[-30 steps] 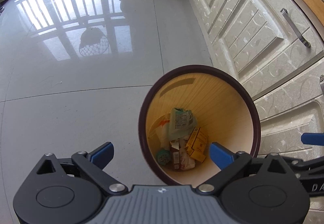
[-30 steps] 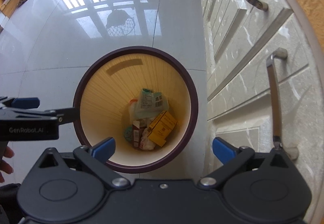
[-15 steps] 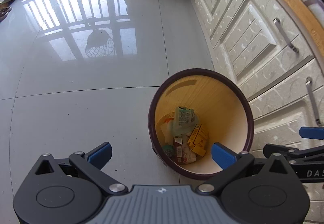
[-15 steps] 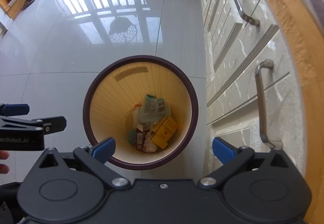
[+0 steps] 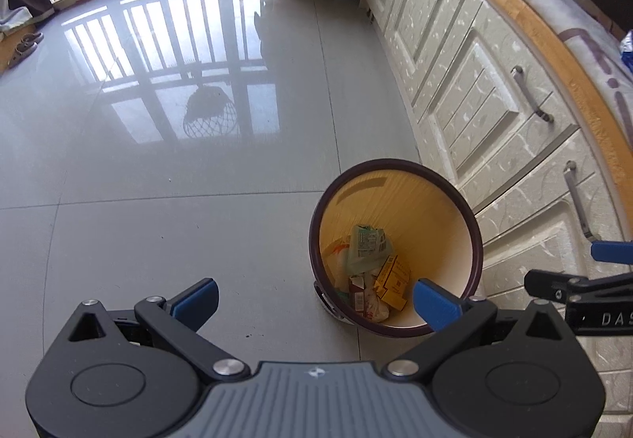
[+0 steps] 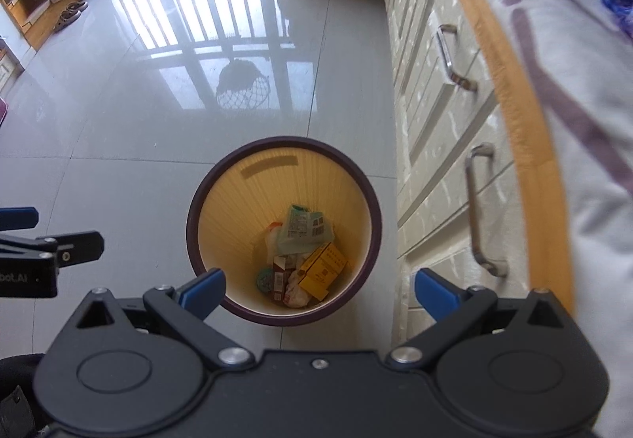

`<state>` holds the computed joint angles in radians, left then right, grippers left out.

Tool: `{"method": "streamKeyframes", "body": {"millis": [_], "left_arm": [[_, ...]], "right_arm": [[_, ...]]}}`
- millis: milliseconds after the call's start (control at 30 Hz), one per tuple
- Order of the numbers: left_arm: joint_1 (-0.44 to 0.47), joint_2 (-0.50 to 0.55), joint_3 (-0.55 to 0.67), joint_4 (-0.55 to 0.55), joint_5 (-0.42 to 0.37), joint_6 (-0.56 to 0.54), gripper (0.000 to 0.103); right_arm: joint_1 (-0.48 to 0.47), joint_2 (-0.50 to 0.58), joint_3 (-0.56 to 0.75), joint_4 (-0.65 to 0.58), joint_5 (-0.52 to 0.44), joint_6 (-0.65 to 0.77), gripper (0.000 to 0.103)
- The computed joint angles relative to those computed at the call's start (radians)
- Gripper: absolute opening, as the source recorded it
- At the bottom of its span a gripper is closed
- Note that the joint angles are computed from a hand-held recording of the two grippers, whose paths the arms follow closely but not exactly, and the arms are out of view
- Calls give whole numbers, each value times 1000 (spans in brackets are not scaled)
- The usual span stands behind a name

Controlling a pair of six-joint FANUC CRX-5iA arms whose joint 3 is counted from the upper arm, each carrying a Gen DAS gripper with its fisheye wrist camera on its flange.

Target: Collect trash

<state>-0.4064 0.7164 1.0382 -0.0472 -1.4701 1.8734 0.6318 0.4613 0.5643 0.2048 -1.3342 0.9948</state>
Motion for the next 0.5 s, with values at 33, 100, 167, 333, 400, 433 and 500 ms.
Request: {"method": "streamKeyframes", "body": {"millis": [33,100,167,333,400,433,500], "left_arm": [[-2,-8,-5,-2,3,-1,103],[-6,-29,-24,-4,15,2,103],[-10,-49,-43,-8,25,7,103],[-20,-97,-80,-30,43,21,103],[-24,-118,-98,-38,54,28,103],[-25,-127,-105,-39,60,31,103],[-28,-147,-122,-43,74,37,103]], "right_arm": [[2,-10,-8,7,3,-6,103],[7,-30,-21,15,9,-15,102],[9,-52,-34,7,18,-14,101],[37,-100,-74,62,41,-29,101],[45,-119,-86,81,50,-43,101],[49,-130,-91,88,54,-47,101],[55,-146,-95,102,53,-53,101]]}}
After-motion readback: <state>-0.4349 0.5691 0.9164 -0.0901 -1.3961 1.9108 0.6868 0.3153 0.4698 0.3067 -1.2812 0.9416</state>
